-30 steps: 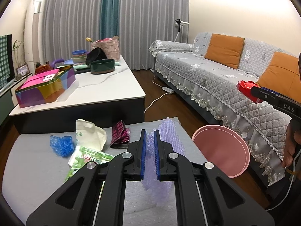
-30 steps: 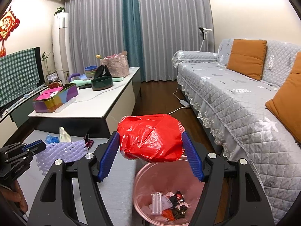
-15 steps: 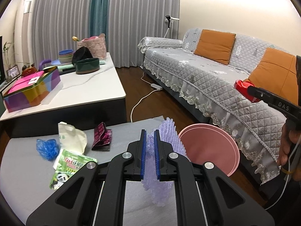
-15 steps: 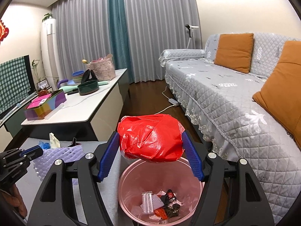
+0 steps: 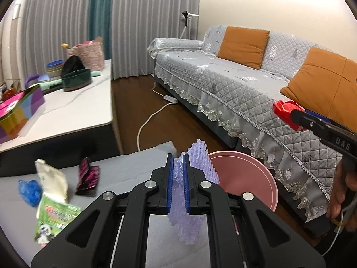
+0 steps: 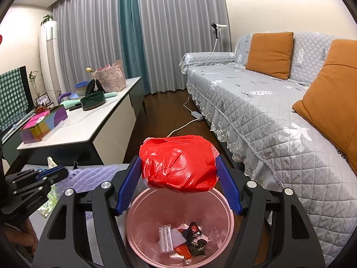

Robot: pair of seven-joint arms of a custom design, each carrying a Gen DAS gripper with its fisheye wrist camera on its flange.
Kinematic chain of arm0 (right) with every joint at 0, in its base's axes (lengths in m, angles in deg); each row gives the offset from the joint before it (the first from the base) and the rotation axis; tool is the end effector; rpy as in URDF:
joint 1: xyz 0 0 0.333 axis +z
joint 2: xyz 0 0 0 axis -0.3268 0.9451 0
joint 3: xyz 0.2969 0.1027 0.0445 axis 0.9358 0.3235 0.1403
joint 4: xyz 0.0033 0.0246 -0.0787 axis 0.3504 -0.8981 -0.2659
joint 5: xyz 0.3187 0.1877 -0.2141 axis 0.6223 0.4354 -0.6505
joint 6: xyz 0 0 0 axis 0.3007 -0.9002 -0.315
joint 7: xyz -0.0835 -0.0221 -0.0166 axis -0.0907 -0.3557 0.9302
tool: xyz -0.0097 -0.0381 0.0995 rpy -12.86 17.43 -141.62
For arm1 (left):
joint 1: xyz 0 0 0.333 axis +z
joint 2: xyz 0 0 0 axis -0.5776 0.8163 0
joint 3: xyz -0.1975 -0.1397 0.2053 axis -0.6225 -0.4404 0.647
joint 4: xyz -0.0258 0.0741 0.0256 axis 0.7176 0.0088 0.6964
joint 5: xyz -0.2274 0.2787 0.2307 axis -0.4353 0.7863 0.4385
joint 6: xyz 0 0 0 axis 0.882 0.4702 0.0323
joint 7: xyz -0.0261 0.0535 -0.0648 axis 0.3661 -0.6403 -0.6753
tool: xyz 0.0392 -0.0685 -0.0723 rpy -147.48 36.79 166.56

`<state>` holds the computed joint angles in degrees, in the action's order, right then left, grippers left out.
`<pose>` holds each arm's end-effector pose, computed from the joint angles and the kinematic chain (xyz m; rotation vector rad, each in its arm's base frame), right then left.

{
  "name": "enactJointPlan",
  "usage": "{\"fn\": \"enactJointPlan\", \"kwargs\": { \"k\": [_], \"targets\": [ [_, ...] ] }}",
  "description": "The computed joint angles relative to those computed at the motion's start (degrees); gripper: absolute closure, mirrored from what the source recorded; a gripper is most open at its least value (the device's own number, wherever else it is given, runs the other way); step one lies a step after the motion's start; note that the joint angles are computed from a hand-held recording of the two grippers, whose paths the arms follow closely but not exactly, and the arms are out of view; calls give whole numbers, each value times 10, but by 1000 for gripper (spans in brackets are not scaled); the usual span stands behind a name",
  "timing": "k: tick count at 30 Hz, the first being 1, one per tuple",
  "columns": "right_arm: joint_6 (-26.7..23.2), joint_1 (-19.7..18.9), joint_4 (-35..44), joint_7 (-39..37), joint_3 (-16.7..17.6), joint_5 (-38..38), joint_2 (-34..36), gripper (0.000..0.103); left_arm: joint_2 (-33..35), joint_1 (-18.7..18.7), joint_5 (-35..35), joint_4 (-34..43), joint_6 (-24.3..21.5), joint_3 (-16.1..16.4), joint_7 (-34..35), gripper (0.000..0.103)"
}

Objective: Collect trash
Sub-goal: 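Carry the red bag and foam net over the pink bucket and release both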

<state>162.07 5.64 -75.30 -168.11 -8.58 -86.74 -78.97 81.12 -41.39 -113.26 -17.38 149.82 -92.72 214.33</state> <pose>0.5091 0.2759 0.3573 -1.0213 2.0563 -1.1801 0.6703 -0.3100 0.3443 -0.8575 2.4223 -1.3139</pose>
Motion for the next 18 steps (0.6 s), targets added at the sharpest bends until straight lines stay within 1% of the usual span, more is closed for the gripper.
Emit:
{"fn": "enactJointPlan", "kwargs": {
  "k": [3,8,16,17,18],
  "targets": [
    [6,-3,-6,-3,-3,3,0,35,19,-24,33,21,-3,12,-31,95],
    [24,-13,-19,3,-8,6,-2,35,55,-53,94,59,-7,20,-85,95],
    [56,-26,-19,-3,-16,9,10,34,100,-78,175,103,-14,23,-155,94],
    [59,-27,-15,-11,-17,16,15,33,104,-81,185,109,-17,26,-166,89],
    [58,-27,-13,-16,-18,21,17,29,109,-88,201,118,-33,36,-186,82]
  ]
}}
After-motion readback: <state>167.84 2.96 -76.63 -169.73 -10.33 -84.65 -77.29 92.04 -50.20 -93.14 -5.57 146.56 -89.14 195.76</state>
